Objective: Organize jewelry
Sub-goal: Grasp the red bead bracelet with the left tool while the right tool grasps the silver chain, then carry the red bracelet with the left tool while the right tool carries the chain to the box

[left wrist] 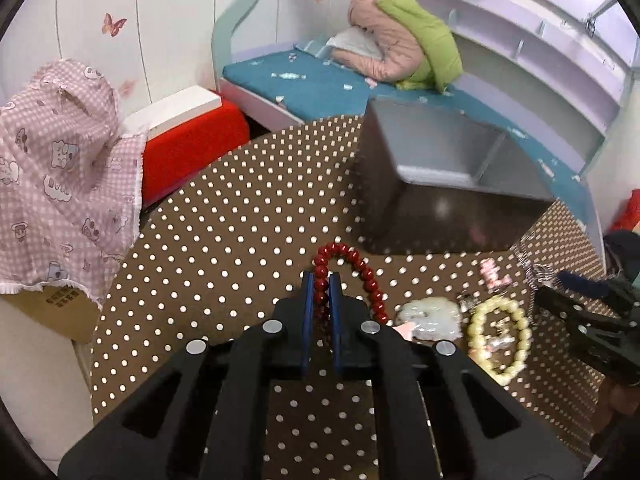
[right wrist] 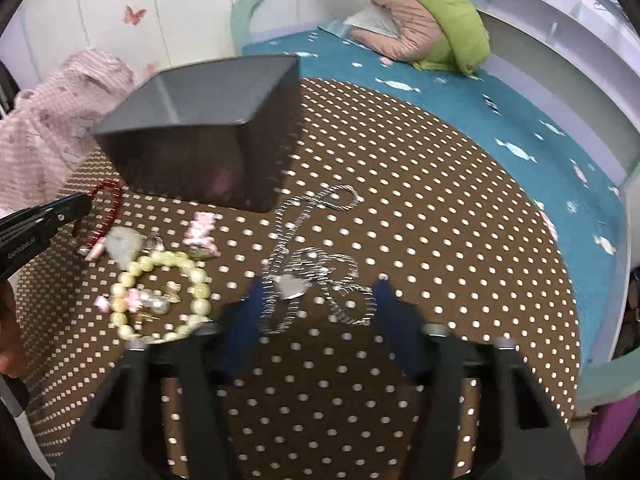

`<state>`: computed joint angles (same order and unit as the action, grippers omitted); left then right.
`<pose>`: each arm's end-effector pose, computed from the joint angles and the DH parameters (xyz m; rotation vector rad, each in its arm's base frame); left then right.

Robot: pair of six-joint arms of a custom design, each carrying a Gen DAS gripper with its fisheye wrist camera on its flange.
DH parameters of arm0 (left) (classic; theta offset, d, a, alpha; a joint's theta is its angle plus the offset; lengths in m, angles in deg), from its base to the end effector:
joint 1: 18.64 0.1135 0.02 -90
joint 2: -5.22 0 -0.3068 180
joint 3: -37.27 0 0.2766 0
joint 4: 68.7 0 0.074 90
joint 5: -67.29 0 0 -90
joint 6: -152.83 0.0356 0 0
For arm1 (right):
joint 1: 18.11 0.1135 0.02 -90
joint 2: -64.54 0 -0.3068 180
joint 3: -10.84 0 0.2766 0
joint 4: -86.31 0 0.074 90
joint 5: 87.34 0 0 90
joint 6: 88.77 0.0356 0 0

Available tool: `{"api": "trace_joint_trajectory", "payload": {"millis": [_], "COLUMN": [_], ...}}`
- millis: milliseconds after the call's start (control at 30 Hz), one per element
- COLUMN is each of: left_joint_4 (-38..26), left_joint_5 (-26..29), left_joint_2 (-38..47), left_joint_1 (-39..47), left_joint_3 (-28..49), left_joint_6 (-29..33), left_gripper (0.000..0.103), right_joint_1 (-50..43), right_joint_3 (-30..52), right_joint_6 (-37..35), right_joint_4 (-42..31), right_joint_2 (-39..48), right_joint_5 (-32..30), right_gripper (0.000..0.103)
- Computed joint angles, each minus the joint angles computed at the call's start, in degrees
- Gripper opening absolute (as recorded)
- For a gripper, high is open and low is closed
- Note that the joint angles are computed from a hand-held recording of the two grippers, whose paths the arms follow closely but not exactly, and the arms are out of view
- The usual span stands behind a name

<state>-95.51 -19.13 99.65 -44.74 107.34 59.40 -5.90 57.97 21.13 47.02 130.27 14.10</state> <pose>0.3262 -0.1623 0.2200 0.5153 2.4314 -0.2983 0.2106 0.0383 0.2127 0.2443 2.5391 -0.0425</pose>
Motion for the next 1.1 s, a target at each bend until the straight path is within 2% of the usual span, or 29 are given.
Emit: {"api": "trace_joint_trajectory", "payload": {"millis": [33,167,200,233,533,767,867,1100], "left_joint_4": [0.25,0.24,0.19,-0.08,-1.67,-3.39,-3.99,-5.98], "left_joint_5": [0.23,1.15,1.2,1.33,3.28,5.21,5.88,7.02], "left_joint_2": [-0.72,-3.95,-4.55,-4.89,-10.99,-14.15,-15.67,-18.07], "left_joint_1": [0.05,-0.15,-0.23,-0.22,0.42,1.76,1.87,1.37], "left_joint_3": [-0.33,-1.14,-1.35,-1.3,-2.59,-1.44,-0.8,4.02], "left_joint_6": [-0.26,-0.34,-0.22,-0.17,0.17,0.72,1.35,1.85], "left_gripper": [0.008,0.008,0.008,0.008,0.008,0.008,0.008,0.008], "right_joint_1": [-0.03,-0.87,-1.55,-2.33,-2.58,-5.5,-6.65,-5.4], "right_joint_3": [-0.12,-1.21,-2.06,-2.5,-0.86,1.28,3.47,13.46], "right_joint_6": [-0.43,-1.22,-1.84,-2.35,-3.51,-5.91,-7.54,-11.93], "right_joint_4": [0.15,1.0,1.5,1.01,-3.82,-6.71,-8.3,-12.05], "right_joint_2": [-0.12,-1.61,-2.76,-4.2,-10.52,-14.03,-15.17,-15.52], "right_joint_5": [-0.37,-2.09,-2.79,-3.44,-4.82,-8.5,-9.82,-8.38], "right_gripper": [0.016,0.015,0.006,0.001,0.001,0.001,0.001,0.001]}}
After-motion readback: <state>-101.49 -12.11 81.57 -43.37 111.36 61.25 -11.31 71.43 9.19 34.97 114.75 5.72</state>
